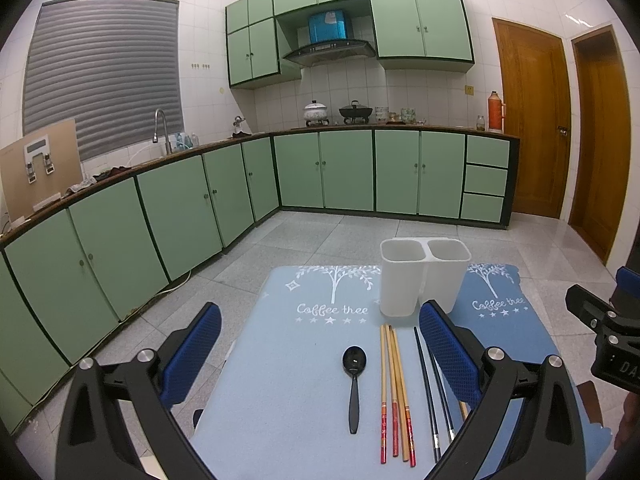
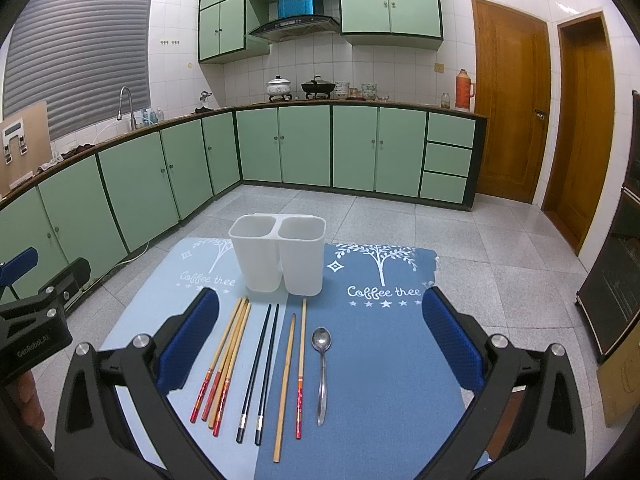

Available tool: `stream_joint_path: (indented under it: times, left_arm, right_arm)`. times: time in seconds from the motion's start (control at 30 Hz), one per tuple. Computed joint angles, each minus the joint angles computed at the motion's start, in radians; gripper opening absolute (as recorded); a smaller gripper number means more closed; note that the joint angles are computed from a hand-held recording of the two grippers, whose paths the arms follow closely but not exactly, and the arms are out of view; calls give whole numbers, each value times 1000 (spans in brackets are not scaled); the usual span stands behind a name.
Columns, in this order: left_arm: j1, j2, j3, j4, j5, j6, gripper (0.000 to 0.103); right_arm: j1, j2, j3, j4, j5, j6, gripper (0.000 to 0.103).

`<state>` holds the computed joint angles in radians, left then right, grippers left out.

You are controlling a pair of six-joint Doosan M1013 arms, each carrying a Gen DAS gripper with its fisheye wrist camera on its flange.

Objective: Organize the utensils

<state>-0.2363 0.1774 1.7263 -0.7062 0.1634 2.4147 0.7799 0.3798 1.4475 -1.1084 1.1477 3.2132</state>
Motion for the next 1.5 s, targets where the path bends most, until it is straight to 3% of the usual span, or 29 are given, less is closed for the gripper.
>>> stream_joint_path:
  times: [0.17,0.43,0.53,0.6,0.77,0.87,1.03,1.5]
  left_arm:
    - [10,9,-8,38,15,-33,97]
    - [8,88,-68,534,49,-503,97]
    - [8,125,-101,604,92,-566,97]
    - [6,151,-121,646,115,-604,97]
    - [2,209,-171,659,194,-583,97]
    - [-8,244,-202,672,240,-580,88]
    - [-22,296,-253,674,328,-571,84]
    - [-40,353,-307,668,384,-563,83]
  right_arm:
    - [-2,7,-5,12,1,-3,98]
    - [-62,27,14,132,-67,-51,98]
    - [-90,39,17,189,-109,-78,94]
    - [-112,46,18,238,-147,-100,86]
    - [-166,77,9,374,-208,-193,74]
    - [-191,98,-5,449,-224,-262,68]
    - [-228,138,-42,593,-224,-395,58]
    - [-270,175,-66,684,-239,-451,42]
